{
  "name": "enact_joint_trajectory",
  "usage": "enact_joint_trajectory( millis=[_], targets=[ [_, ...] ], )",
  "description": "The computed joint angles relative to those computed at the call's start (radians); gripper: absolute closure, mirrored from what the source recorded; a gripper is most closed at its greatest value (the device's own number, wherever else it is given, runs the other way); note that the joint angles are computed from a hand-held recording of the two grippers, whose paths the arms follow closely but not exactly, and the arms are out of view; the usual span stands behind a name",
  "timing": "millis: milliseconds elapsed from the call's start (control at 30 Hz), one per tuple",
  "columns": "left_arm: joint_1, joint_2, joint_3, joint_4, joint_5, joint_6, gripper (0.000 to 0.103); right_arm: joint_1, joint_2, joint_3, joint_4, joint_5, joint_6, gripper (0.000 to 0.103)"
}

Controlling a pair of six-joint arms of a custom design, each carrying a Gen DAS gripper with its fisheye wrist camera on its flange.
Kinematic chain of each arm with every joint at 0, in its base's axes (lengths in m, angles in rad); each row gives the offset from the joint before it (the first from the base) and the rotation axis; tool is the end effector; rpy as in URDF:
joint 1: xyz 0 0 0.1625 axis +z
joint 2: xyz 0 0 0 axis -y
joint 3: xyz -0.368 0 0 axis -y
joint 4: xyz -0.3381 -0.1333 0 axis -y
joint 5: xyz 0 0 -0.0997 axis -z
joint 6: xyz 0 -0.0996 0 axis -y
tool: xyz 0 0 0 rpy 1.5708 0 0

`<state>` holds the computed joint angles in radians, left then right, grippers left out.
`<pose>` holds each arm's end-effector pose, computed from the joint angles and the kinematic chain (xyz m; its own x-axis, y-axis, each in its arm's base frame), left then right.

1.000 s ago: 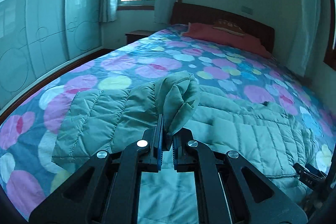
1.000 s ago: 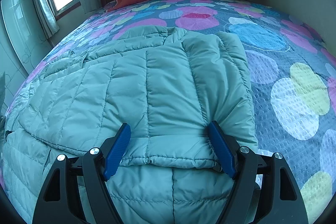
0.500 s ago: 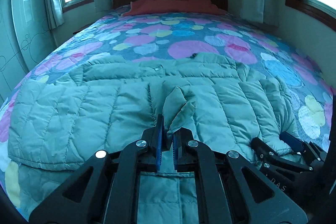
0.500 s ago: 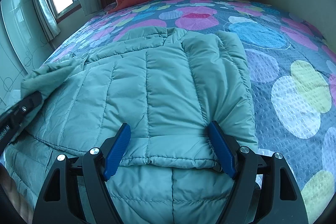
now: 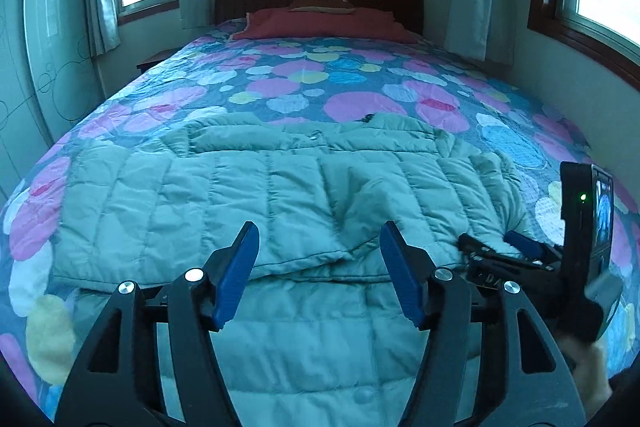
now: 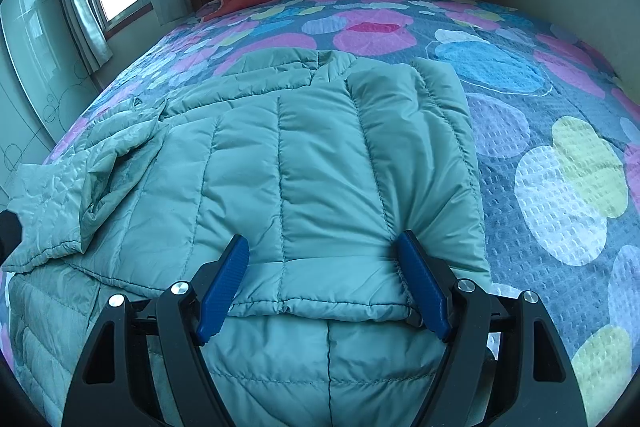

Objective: Fold large clothes

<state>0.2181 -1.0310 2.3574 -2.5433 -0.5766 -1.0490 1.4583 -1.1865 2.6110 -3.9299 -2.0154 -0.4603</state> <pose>-0.2906 -0.2865 0.0646 -0.7114 0.1207 -0.6924 0.6001 0.6171 -0.5090 0.0541 -0.3270 0.1959 -0.7985 0.1365 0.5863 -0.3215 0.7267 -0.6071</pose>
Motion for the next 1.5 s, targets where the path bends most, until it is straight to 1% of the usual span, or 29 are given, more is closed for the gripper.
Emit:
enact_joint_trajectory(
  millis=[67,167,267,367,400,467,533,567,600,667,700,733,767,800,900,1033,1100,1200,1233,1267,1300,1333,1367,1400,1467,1500],
  targets=[
    [-0.014,-0.093,0.028,0.153,0.015,-0.102,0.040,0.032,-0.017,-0.003,0.039,-0.026,0.035,0.028],
    [-0.017,-0.246,0.052,0.429,0.044,-0.287,0.040,0.074,-0.065,-0.001,0.110,0.015,0.104,0.028],
    [0.007,-0.372,0.048,0.703,0.076,-0.463,0.040,0.137,-0.071,-0.038,0.201,0.042,0.175,0.028],
    [0.050,-0.458,0.035,0.882,0.087,-0.584,0.040,0.187,-0.030,-0.097,0.265,0.046,0.220,0.028],
    [0.061,-0.478,0.033,0.921,0.094,-0.613,0.040,0.204,-0.004,-0.119,0.276,0.044,0.231,0.028],
    [0.085,-0.503,0.031,0.966,0.102,-0.634,0.040,0.221,0.034,-0.151,0.297,0.047,0.248,0.028],
    [0.100,-0.511,0.034,0.971,0.104,-0.626,0.040,0.230,0.066,-0.183,0.336,0.050,0.259,0.028],
    [0.106,-0.510,0.035,0.968,0.105,-0.620,0.040,0.230,0.078,-0.196,0.360,0.055,0.263,0.030],
    [0.113,-0.511,0.039,0.955,0.106,-0.607,0.040,0.230,0.085,-0.205,0.383,0.057,0.265,0.050],
    [0.123,-0.507,0.046,0.923,0.104,-0.586,0.040,0.224,0.089,-0.218,0.436,0.068,0.266,0.076],
    [0.126,-0.501,0.048,0.908,0.103,-0.578,0.040,0.223,0.089,-0.215,0.431,0.071,0.259,0.080],
    [0.129,-0.499,0.049,0.896,0.103,-0.568,0.040,0.224,0.085,-0.208,0.420,0.065,0.247,0.087],
    [0.130,-0.495,0.050,0.885,0.104,-0.563,0.040,0.232,0.084,-0.200,0.394,0.043,0.232,0.090],
    [0.132,-0.491,0.052,0.870,0.106,-0.555,0.040,0.236,0.079,-0.190,0.367,0.027,0.220,0.091],
    [0.135,-0.479,0.052,0.830,0.112,-0.528,0.040,0.225,0.037,-0.154,0.304,-0.013,0.173,0.092],
    [0.150,-0.437,0.050,0.722,0.116,-0.446,0.039,0.163,-0.026,-0.122,0.254,-0.056,0.114,0.092],
    [0.161,-0.406,0.045,0.664,0.115,-0.398,0.039,0.117,-0.062,-0.115,0.266,-0.066,0.101,0.092],
    [0.183,-0.359,0.032,0.603,0.110,-0.335,0.039,0.058,-0.104,-0.107,0.302,-0.047,0.095,0.091],
    [0.192,-0.346,0.028,0.582,0.105,-0.312,0.039,0.049,-0.111,-0.106,0.310,-0.046,0.091,0.089],
    [0.200,-0.337,0.023,0.568,0.099,-0.295,0.039,0.045,-0.122,-0.109,0.335,-0.051,0.089,0.083],
    [0.205,-0.331,0.019,0.559,0.095,-0.285,0.039,0.050,-0.130,-0.112,0.355,-0.065,0.095,0.072],
    [0.209,-0.330,0.018,0.548,0.094,-0.275,0.039,0.059,-0.139,-0.112,0.356,-0.084,0.099,0.063],
    [0.212,-0.333,0.018,0.538,0.098,-0.268,0.039,0.070,-0.138,-0.109,0.328,-0.097,0.100,0.056],
    [0.215,-0.335,0.015,0.536,0.106,-0.267,0.039,0.085,-0.136,-0.102,0.274,-0.109,0.095,0.051],
    [0.228,-0.331,0.005,0.515,0.123,-0.246,0.039,0.109,-0.131,-0.107,0.221,-0.116,0.094,0.050],
    [0.237,-0.323,-0.005,0.505,0.129,-0.232,0.039,0.115,-0.135,-0.115,0.231,-0.096,0.100,0.050]
  ],
)
